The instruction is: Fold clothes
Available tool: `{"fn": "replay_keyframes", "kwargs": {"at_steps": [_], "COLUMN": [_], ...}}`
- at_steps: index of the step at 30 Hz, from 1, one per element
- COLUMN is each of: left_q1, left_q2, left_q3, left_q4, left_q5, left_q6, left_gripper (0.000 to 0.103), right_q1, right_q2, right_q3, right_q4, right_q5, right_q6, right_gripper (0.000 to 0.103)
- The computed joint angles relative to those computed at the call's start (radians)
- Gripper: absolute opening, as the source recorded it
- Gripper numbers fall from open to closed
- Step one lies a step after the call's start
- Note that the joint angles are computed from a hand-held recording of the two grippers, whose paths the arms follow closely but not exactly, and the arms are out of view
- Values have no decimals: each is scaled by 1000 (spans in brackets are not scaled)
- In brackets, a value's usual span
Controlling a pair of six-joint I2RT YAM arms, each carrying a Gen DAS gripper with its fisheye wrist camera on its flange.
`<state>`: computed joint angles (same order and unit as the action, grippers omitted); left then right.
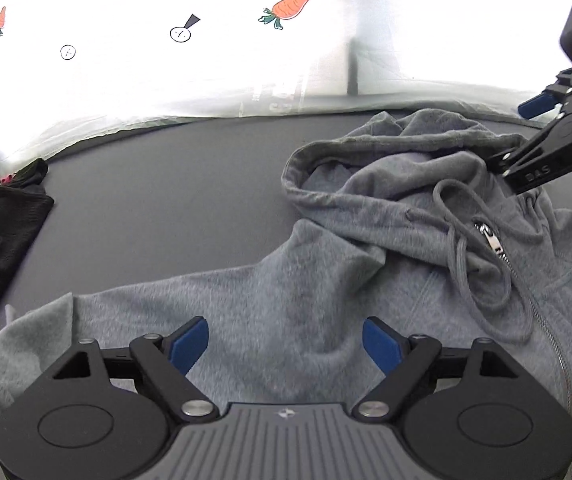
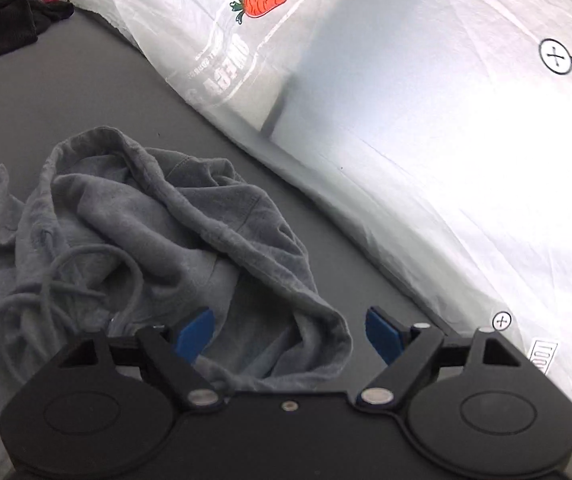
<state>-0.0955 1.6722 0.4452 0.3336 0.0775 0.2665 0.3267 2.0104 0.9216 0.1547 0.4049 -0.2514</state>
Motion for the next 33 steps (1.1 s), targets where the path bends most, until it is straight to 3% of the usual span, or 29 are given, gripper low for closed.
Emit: {"fn": "replay_keyframes", "kwargs": {"at_steps": [2, 3, 4, 6, 7, 9, 10, 12, 13, 16, 19, 22, 24, 25, 26, 28, 30, 33], "left_q1": [-2, -6, -19, -41, -52, -70, -61, -64, -82, -123, -127, -125, -142, -148, -143, -133, -120, -59], "left_q2": [58, 89, 126, 180, 209, 264, 269, 261, 260, 265, 291, 356, 378, 387, 379, 362, 341, 256], "left_q3": [70, 111, 154, 194, 213, 248, 243, 240, 231, 215, 250, 295, 278, 271, 267, 260, 253, 224], "left_q4": [-16, -37, -59, -45, -39, -29, -8, -7, 22, 106, 113, 112, 168, 191, 184, 170, 151, 88], "left_q5": [56, 82, 87, 69, 45, 6, 28, 18, -22, -116, -158, -195, -229, -243, -241, -238, -228, -131], "left_q6": [13, 26, 36, 36, 27, 3, -39, -84, -94, -91, -138, -188, -162, -150, -146, -136, -132, -196], "left_gripper": [90, 90, 90, 90, 88, 54, 47, 14, 8, 7, 7, 7, 9, 12, 18, 25, 49, 65], "right_q1": [-15, -23, -33, -65, -84, -113, -103, -92, -94, -139, -173, -193, -199, -202, -202, -195, -193, -204], "right_q2": [140, 179, 192, 200, 197, 196, 208, 213, 216, 212, 228, 283, 336, 366, 377, 344, 268, 78], "right_q3": [171, 208, 205, 243, 257, 286, 304, 291, 304, 416, 534, 628, 685, 718, 718, 633, 510, 254], "right_q4": [-94, -90, -35, -75, -103, -146, -153, -49, -30, -48, -74, -203, -312, -367, -396, -357, -282, -147], "right_q5": [29, 40, 39, -31, -87, -162, -100, 13, 45, 78, 102, 55, 16, -4, -30, -63, -89, -157], "right_q6": [-7, -1, -3, 39, 72, 127, 142, 91, 83, 143, 169, 194, 192, 189, 170, 145, 175, 273], "right_gripper": [84, 86, 95, 90, 74, 22, 11, 10, 10, 9, 9, 10, 33, 52, 58, 59, 69, 78]}}
